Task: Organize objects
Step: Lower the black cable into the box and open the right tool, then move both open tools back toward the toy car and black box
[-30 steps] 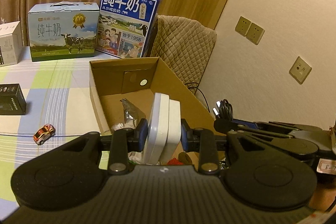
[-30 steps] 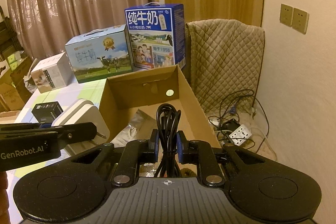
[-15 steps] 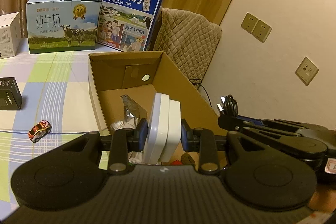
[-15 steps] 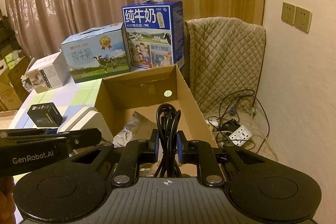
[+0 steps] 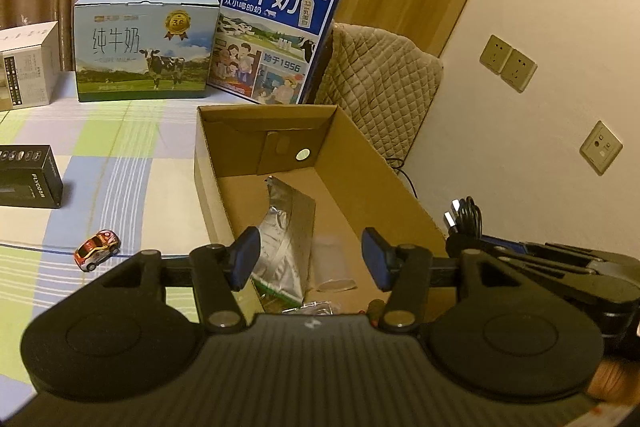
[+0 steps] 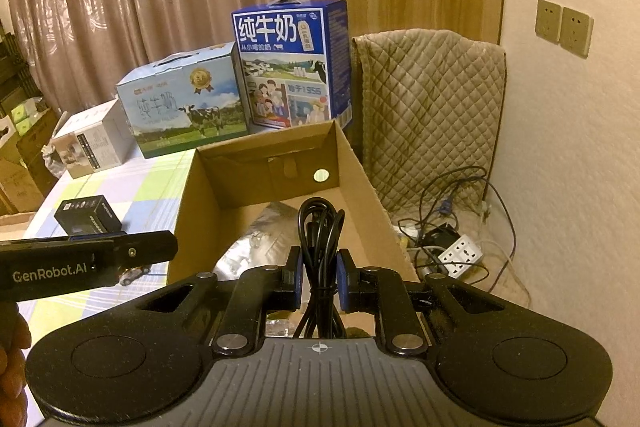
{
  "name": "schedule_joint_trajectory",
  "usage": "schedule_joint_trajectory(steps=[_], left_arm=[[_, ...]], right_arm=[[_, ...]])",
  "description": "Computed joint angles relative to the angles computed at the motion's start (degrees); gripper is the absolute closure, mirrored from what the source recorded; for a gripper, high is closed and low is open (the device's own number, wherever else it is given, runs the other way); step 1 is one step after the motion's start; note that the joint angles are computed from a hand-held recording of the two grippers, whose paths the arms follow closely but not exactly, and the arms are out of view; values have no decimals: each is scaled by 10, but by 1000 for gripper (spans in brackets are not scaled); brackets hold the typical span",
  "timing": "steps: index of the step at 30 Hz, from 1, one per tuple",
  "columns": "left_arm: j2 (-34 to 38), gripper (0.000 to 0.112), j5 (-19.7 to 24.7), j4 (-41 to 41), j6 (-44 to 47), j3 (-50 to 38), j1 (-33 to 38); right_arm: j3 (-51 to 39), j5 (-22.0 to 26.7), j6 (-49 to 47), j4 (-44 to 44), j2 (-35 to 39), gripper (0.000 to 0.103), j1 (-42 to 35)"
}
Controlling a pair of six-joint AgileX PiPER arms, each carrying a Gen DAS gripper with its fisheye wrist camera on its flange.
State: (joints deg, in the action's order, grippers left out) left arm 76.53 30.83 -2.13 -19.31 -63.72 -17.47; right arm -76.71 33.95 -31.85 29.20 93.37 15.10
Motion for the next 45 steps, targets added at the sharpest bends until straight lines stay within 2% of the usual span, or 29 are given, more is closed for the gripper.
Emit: schedule_joint_trajectory(steps=[24,27,28,29,31,33,45], left_arm=[[-14,61,4,8,-4,10,3],[-16,60,2,16,-11,15,4],[-17,60,1,19,-14,17,4],[-18,59,0,18,-12,19,7],[-20,59,-1,13,-8,23,13],[-22,59,-2,7,-1,28,20],[-67,56,23,-18,33,47,60]], right_arm=[[-11,7,20,-11,0,90,12],[-19,7,6,13,10,90,10],[-19,7,-16,40,13,86,6],[-19,7,-33,62,16,70,2],[-13,-5,-42,82,15,46,-1],[-8,-14,-58,104,12,45,-5],[-1,1,-14,67,-9,45,5]])
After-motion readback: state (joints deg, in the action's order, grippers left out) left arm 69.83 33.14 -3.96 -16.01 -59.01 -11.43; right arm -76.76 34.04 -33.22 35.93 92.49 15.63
